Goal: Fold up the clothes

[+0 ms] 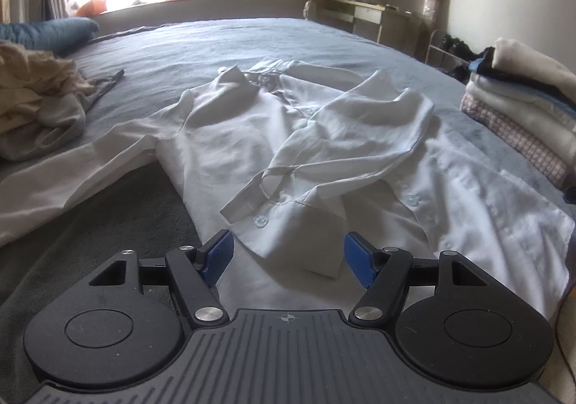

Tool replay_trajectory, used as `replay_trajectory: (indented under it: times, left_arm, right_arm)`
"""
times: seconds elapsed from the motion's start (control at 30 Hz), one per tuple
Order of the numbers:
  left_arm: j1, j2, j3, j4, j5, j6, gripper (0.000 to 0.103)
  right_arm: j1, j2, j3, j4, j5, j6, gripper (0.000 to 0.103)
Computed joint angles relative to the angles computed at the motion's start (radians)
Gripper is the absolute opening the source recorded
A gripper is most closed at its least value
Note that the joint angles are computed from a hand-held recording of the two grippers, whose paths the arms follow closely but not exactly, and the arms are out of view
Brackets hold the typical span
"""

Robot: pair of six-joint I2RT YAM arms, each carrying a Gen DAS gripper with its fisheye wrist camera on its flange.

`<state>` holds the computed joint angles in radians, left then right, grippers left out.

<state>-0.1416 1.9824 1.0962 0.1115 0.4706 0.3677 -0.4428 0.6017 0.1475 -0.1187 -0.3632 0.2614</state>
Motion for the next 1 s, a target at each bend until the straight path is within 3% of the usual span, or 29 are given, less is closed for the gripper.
replay_trajectory:
  times: [0.13, 0.27, 0.37, 0.43, 0.5, 0.57, 0.6, 0.63, 0.67, 0.77, 0.93, 1.0]
  left_arm:
    - [-0.002, 0.022, 0.064, -0.038, 0.021, 0.049, 0.069]
    - [-0.002, 0.091, 0.179, -0.128, 0.080, 0.158, 0.070]
    - [-0.028, 0.146, 0.232, -0.163, 0.028, 0.249, 0.070]
    - [-0.040, 0.160, 0.222, -0.130, 0.005, 0.294, 0.069]
    - [-0.053, 0.158, 0.200, -0.103, -0.030, 0.346, 0.063]
    - [-0.070, 0.151, 0.173, -0.075, -0.085, 0.398, 0.042]
    - [-0.077, 0.145, 0.154, -0.051, -0.108, 0.425, 0.040]
    - [-0.084, 0.139, 0.134, -0.024, -0.131, 0.452, 0.030]
    - [-0.091, 0.128, 0.110, 0.007, -0.148, 0.491, 0.018]
    - [-0.117, 0.075, -0.027, 0.245, -0.207, 0.629, 0.008]
    - [-0.125, 0.046, -0.238, 0.707, -0.224, 0.904, 0.005]
    - [-0.118, 0.078, -0.287, 0.803, -0.206, 0.994, 0.005]
  right_arm:
    - [0.135, 0.055, -0.028, 0.155, -0.003, 0.116, 0.032]
    - [0.317, 0.253, -0.004, 0.381, 0.030, 0.243, 0.033]
    - [0.445, 0.404, 0.034, 0.517, 0.087, 0.307, 0.033]
    - [0.514, 0.483, 0.066, 0.551, 0.143, 0.326, 0.033]
    - [0.571, 0.547, 0.097, 0.568, 0.195, 0.337, 0.033]
    - [0.609, 0.583, 0.117, 0.568, 0.238, 0.344, 0.034]
    - [0.618, 0.596, 0.120, 0.577, 0.245, 0.352, 0.034]
    - [0.623, 0.607, 0.119, 0.587, 0.247, 0.360, 0.034]
    - [0.625, 0.614, 0.118, 0.595, 0.248, 0.367, 0.034]
    - [0.622, 0.623, 0.116, 0.598, 0.257, 0.373, 0.034]
    - [0.580, 0.581, 0.088, 0.590, 0.242, 0.390, 0.034]
    - [0.564, 0.562, 0.069, 0.591, 0.237, 0.394, 0.035]
